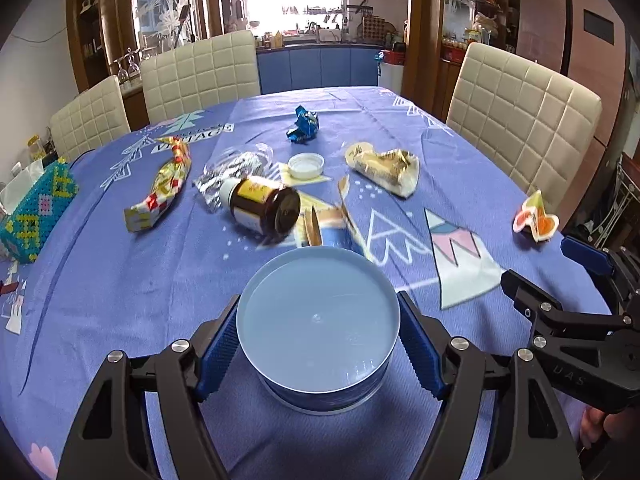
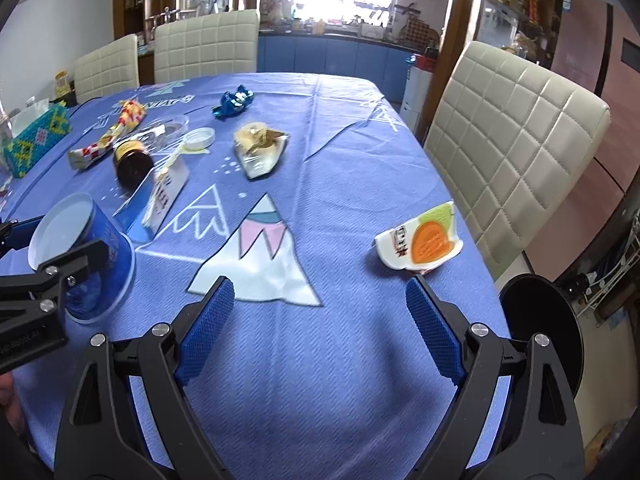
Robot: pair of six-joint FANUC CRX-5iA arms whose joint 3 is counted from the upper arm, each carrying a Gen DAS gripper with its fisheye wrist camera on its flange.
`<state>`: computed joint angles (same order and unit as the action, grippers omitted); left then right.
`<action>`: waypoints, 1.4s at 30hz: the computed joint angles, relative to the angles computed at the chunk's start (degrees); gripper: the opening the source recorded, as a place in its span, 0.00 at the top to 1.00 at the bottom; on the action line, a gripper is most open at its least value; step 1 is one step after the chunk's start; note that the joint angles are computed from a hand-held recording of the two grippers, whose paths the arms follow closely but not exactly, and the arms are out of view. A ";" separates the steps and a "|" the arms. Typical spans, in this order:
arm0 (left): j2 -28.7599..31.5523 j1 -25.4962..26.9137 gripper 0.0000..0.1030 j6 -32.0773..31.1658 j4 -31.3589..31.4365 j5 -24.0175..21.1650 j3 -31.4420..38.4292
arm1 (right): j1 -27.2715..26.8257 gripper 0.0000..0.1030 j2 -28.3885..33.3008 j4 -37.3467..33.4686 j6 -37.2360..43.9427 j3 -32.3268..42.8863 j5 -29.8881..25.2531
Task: Collect trash
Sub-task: 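Grasp the orange-printed snack wrapper with the right gripper while the left gripper holds the cup, then drop the snack wrapper into the black bin by opening the right gripper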
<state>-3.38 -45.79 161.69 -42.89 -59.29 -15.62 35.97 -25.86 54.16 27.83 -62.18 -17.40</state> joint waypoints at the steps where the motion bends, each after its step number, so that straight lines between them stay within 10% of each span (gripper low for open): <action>1: 0.42 0.29 0.30 -0.29 -0.21 0.02 0.57 | -0.78 0.15 0.73 0.58 -0.29 0.38 0.44; 17: 6.99 6.09 0.30 -10.74 1.88 6.74 8.09 | -8.99 0.17 12.46 -3.64 3.02 9.51 2.23; 22: 8.59 7.05 0.30 -13.49 3.26 8.18 9.61 | -7.61 0.37 14.20 -13.57 10.61 12.55 -0.36; 42: 15.48 5.02 0.30 -24.55 8.66 16.31 16.52 | -14.24 0.39 6.67 -9.96 5.38 8.50 -6.16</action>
